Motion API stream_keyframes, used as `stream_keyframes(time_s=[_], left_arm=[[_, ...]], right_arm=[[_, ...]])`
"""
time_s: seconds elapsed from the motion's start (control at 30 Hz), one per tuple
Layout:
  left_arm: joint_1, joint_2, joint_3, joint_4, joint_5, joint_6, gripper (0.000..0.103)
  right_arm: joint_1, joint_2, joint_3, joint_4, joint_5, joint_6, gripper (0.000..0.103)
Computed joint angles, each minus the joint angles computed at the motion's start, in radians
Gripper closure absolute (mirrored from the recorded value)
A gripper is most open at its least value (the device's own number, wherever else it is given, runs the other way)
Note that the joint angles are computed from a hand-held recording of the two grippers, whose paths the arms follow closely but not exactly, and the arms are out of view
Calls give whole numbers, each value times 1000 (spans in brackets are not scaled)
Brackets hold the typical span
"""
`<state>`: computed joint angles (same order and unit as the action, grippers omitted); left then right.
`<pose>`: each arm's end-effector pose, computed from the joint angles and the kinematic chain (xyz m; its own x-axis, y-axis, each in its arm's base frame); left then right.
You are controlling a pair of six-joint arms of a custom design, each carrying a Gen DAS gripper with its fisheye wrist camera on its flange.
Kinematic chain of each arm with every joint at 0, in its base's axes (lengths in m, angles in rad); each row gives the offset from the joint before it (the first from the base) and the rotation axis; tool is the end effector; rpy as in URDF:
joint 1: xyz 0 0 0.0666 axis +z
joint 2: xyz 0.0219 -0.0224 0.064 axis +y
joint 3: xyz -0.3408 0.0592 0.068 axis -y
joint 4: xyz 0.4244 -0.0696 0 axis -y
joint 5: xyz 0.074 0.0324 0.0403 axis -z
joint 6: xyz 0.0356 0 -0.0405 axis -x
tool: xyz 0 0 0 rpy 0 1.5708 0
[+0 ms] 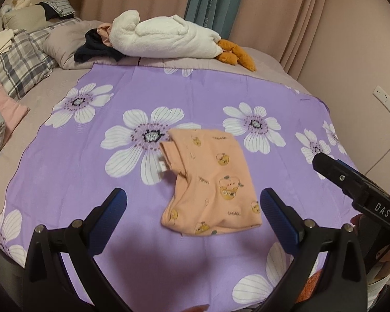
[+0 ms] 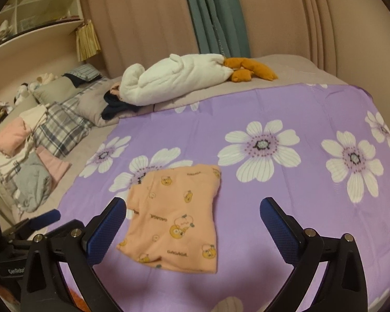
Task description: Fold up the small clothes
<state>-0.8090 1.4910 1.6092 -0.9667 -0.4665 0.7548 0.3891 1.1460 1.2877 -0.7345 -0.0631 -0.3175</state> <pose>0.3935 -0.3899 0.4463 -0.6794 -0.1743 -0.7128 -0.0336 0.9777 -0.2072 0.4196 0.1740 0.4677 -0.6244 0.0807 -0.7769 -0.2443 0.9246 0.2924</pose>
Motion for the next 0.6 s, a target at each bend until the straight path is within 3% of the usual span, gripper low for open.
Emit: stream_keyframes(time_s=[0.27, 0.6], left_arm=[[0, -5, -28, -19, 38, 35, 0], [-3, -1, -25, -41, 52, 54, 0]], right_arm=[[14, -13, -35, -36, -13, -26, 1], [30, -18, -36, -61, 41, -33, 1]])
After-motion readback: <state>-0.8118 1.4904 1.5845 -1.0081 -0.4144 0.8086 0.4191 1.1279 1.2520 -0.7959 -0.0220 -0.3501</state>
